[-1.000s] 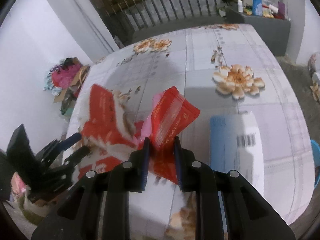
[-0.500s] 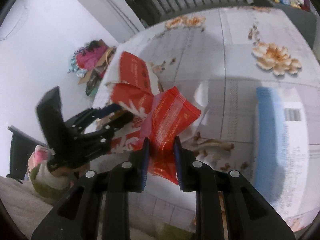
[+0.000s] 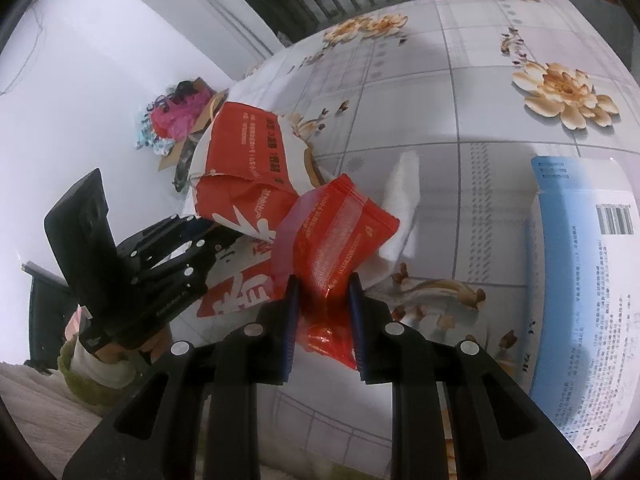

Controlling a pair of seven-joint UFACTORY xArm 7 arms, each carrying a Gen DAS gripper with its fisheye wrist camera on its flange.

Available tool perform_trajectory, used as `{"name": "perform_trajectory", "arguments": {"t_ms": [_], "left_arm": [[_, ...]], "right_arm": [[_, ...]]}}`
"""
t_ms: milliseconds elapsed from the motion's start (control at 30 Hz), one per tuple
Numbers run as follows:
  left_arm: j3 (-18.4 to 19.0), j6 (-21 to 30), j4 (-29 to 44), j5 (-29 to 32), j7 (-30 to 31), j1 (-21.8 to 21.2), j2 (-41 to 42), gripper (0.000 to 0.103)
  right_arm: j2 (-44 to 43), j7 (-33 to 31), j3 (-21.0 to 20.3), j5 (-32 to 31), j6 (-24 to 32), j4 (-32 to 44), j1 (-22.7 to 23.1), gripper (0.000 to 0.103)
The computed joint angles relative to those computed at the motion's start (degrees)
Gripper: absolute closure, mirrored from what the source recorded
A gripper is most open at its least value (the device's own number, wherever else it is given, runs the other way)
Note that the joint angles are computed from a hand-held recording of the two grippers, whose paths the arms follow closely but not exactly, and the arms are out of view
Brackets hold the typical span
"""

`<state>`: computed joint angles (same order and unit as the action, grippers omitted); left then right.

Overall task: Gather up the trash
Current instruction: 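Grasp the red-white snack bag with the left gripper while the right grasps the red wrapper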

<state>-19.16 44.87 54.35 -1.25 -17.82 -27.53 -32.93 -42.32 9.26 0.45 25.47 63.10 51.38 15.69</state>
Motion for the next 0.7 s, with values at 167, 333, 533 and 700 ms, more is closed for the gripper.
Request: {"name": "perform_trajectory", "arguments": {"t_ms": [167, 333, 533, 700], "left_arm": [[0.02, -0.02, 0.22, 0.42, -0.32, 0.37, -0.6, 0.097], [0.07, -0.09, 0.19, 0.96, -1.93, 1.69, -2.71, 0.097], [0.1, 0.22, 1.39, 1.88, -3.94, 3.97, -5.0, 0.098], [0.15, -0.7, 3.26, 2.65, -4.59, 5.63, -6.0, 0.098]], "right_arm": [[-1.36, 0.11, -0.09, -0.37, -0.15, -0.16, -0.2, 0.081], [-3.28, 0.52, -0.46, -0.68, 0.06, -0.48, -0.53, 0.081], [-5.59, 0.97, -0.79, -1.14, 0.34, -0.91, -0.94, 0.081], [-7.44, 1.54, -1.1, -1.63, 0.7, -0.85, -1.31, 0.081]]}}
